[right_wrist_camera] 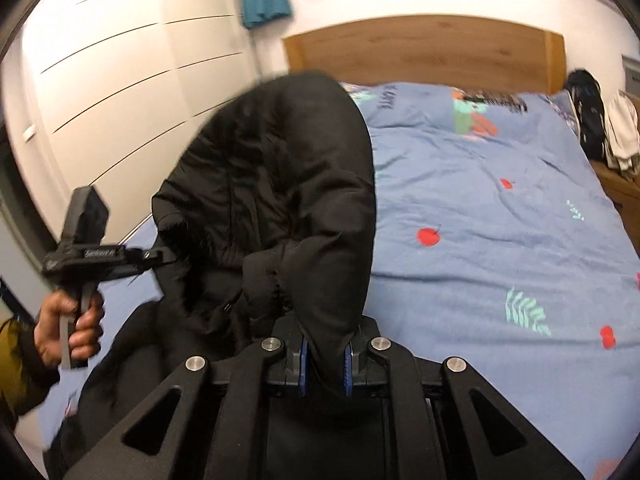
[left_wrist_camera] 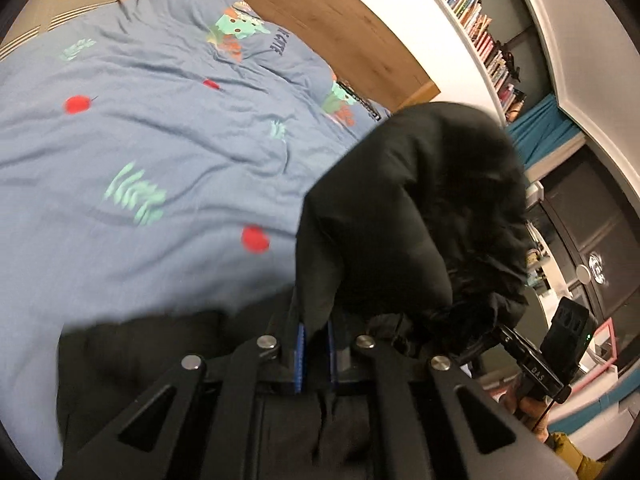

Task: Fold large clothes

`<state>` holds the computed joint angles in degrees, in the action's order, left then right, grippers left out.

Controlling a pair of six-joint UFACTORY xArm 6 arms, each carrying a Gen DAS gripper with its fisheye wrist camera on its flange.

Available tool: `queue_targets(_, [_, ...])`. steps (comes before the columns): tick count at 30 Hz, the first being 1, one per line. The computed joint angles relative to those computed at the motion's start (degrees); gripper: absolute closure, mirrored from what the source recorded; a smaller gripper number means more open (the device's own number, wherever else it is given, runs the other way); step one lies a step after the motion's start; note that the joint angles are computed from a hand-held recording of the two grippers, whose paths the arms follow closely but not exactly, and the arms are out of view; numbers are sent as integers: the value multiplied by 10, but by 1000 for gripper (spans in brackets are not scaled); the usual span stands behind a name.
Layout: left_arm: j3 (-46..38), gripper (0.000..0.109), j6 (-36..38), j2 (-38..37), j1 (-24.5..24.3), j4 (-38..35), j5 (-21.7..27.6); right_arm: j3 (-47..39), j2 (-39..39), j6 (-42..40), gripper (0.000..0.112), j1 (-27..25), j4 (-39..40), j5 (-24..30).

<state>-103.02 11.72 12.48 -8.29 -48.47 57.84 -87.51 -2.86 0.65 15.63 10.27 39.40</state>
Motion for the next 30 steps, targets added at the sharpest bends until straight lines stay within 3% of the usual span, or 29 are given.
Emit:
queue_targets(4, [180, 101, 45, -136, 18, 12, 4, 135, -112, 25, 100, 42, -31, -21])
queue_targets(9, [318, 106, 39, -229, 35, 79, 1, 281, -206, 114, 98, 84, -114, -22])
queue_targets(14, [386, 106, 43, -312, 82, 103, 49, 357, -273, 198, 80, 101, -165, 0])
queue_targets(19, [357, 104, 23, -358, 110, 148, 86, 368, -350, 233, 69, 115, -184, 91])
queue_targets(23, [269, 98, 13, -336, 93, 158, 102, 312, -350, 246, 56, 113, -201, 117])
queue_targets(25, [223, 74, -2, -315, 63, 176, 98, 262, -316, 237, 48, 114, -201, 108])
queue_targets(27, [184, 60, -24, -290, 26, 198, 80, 202, -267, 229, 44, 117, -193, 94])
queue_targets(30, [119, 57, -48, -238, -21, 214, 78, 134, -201, 210, 39, 124, -165, 77])
